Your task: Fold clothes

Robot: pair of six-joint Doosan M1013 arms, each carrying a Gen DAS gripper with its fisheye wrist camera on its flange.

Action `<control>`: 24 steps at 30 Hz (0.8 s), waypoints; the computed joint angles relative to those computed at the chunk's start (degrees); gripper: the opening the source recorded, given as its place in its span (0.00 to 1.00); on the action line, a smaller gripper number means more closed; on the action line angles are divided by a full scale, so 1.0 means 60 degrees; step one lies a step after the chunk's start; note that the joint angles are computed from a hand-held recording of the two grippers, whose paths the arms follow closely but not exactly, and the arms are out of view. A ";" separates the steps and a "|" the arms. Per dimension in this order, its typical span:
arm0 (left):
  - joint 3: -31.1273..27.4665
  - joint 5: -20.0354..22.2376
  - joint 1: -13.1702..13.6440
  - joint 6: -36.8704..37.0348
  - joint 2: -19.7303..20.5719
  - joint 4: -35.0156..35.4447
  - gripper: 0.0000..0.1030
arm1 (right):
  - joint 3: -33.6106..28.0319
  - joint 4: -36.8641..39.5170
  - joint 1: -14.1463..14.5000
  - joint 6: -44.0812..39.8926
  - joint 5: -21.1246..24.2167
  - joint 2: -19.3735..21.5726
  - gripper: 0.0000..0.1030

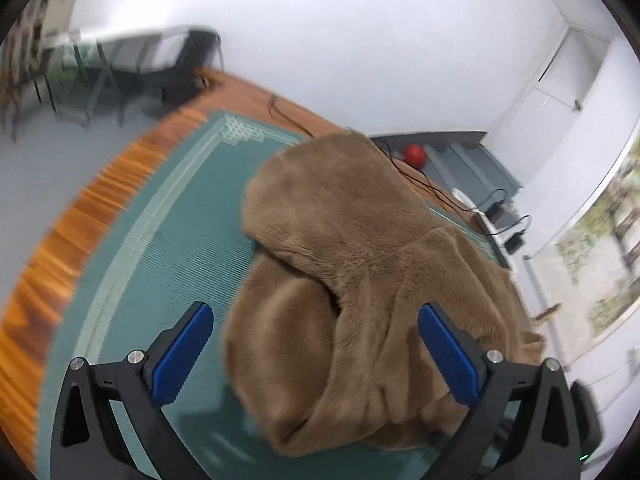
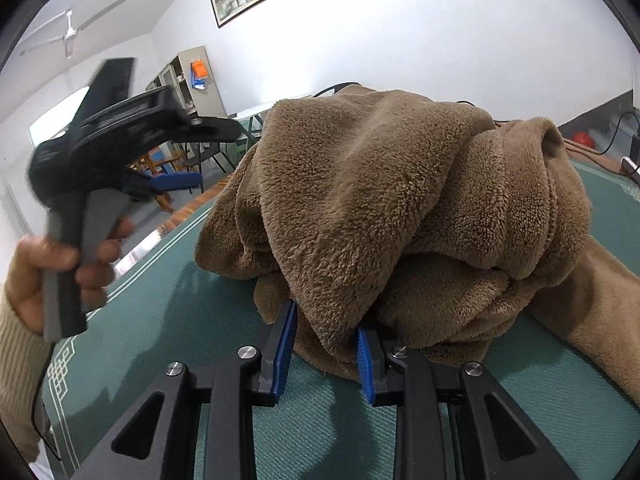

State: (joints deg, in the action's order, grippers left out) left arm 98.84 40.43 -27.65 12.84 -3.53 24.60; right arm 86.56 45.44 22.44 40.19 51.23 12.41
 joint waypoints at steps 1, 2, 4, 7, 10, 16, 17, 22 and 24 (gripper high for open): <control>0.0046 -0.0280 0.0140 0.0341 -0.0012 -0.0559 1.00 | -0.0023 0.0078 -0.0036 0.0019 0.0098 0.0011 0.29; 0.0091 -0.0546 0.0281 0.0730 -0.0026 -0.1158 1.00 | -0.0047 0.0155 -0.0072 0.0040 0.0197 0.0023 0.29; 0.0099 -0.0850 0.0434 0.1349 0.0022 -0.1854 1.00 | -0.0073 0.0236 -0.0107 0.0055 0.0305 0.0046 0.29; 0.0017 -0.1078 0.0578 0.2233 0.0169 -0.2641 1.00 | -0.0096 0.0306 -0.0133 0.0068 0.0403 0.0071 0.29; 0.0001 -0.1276 0.0714 0.2610 0.0235 -0.3320 1.00 | -0.0090 0.0294 -0.0122 0.0079 0.0400 0.0061 0.29; 0.0088 -0.2106 0.1026 0.3688 0.0331 -0.4980 0.98 | -0.0091 0.0328 -0.0121 0.0115 0.0447 0.0056 0.29; 0.0083 -0.2170 0.1071 0.3763 0.0358 -0.5172 0.89 | -0.0090 0.0329 -0.0118 0.0122 0.0450 0.0054 0.29; 0.0048 -0.2224 0.1280 0.3875 0.0468 -0.5838 0.33 | -0.0083 0.0323 -0.0102 0.0164 0.0455 0.0037 0.29; 0.0012 -0.2245 0.1268 0.3867 0.0492 -0.5855 0.23 | -0.0076 0.0318 -0.0094 0.0178 0.0448 0.0026 0.29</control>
